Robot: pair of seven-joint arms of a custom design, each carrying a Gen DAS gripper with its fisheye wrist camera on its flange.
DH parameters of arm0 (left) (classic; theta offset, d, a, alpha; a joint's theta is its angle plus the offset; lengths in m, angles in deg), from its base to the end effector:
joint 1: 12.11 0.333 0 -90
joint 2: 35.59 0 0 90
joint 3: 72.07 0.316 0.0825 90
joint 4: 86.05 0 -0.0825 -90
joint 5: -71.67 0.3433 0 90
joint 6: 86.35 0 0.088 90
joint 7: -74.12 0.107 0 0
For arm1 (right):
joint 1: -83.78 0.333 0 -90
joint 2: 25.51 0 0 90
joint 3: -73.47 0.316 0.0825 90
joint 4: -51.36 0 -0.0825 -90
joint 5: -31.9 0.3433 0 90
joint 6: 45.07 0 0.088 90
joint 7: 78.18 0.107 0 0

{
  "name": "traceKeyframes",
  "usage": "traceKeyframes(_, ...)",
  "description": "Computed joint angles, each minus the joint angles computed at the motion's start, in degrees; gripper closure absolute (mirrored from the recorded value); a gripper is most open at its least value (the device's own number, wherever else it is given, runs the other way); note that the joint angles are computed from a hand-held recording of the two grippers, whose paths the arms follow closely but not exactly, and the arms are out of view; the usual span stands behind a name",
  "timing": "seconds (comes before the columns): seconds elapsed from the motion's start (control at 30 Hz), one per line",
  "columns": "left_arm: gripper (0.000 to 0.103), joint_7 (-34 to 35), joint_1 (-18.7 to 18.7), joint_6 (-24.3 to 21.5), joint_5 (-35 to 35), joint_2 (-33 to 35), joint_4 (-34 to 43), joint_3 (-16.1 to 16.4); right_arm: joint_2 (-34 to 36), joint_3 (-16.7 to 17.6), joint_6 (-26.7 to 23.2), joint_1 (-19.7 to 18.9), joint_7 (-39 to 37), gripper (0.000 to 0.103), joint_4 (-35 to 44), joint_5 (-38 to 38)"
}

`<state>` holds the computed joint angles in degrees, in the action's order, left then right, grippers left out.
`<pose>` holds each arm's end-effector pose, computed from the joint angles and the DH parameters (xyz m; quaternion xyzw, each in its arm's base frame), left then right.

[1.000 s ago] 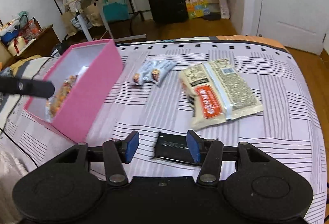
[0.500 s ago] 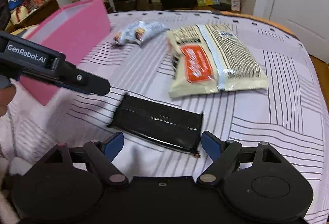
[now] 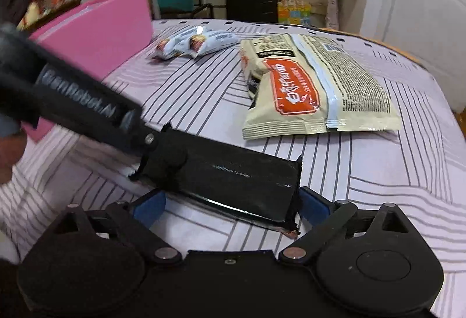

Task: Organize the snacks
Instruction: 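Close the left gripper on the black packet and lift it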

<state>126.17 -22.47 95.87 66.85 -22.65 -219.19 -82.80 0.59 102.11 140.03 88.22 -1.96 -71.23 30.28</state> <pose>0.5124 -0.1858 0.3507 -0.7912 0.5258 -0.3078 0.0535 0.5122 0.3074 0.3264 -0.8550 0.3838 -0.1226 0.3266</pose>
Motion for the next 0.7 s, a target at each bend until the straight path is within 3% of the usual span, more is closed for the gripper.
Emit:
traceKeyframes(0.07,0.076,3.83,5.01,1.37,-2.7,0.09,-0.54,-5.66,-1.03,-3.5,-0.23,3.72,1.47,0.003,-0.05,0.49)
traceKeyframes(0.1,0.077,3.57,5.71,1.46,-1.95,-0.13,-0.79,-6.25,-1.42,-4.51,-0.64,4.84,2.3,0.003,-0.02,0.97)
traceKeyframes(0.33,0.072,5.16,3.32,-0.29,-1.2,-1.03,-0.33,-3.82,-3.89,-12.02,-4.67,13.56,7.44,0.003,0.56,3.39)
traceKeyframes(0.43,0.072,5.81,1.49,-3.23,0.57,-2.88,-0.55,-1.75,-5.4,-10.29,-4.07,12.63,6.66,0.003,-1.02,4.66)
traceKeyframes(0.5,0.072,7.47,2.06,-4.59,-0.09,-4.97,-1.48,-2.39,-6.89,-8.84,-3.54,11.7,6.18,0.003,-2.48,5.5)
traceKeyframes(0.6,0.072,15.65,5.22,-6.16,-9.28,-8.24,-2.99,-6.53,-9.67,-7.53,-5.15,11.35,6.24,0.003,-3.8,7.36)
traceKeyframes(0.7,0.072,18.46,3.88,-8.78,-12.36,-11.78,-4.26,-5.38,-12.43,-9.08,-8.24,13.83,6.81,0.003,-4.13,8.76)
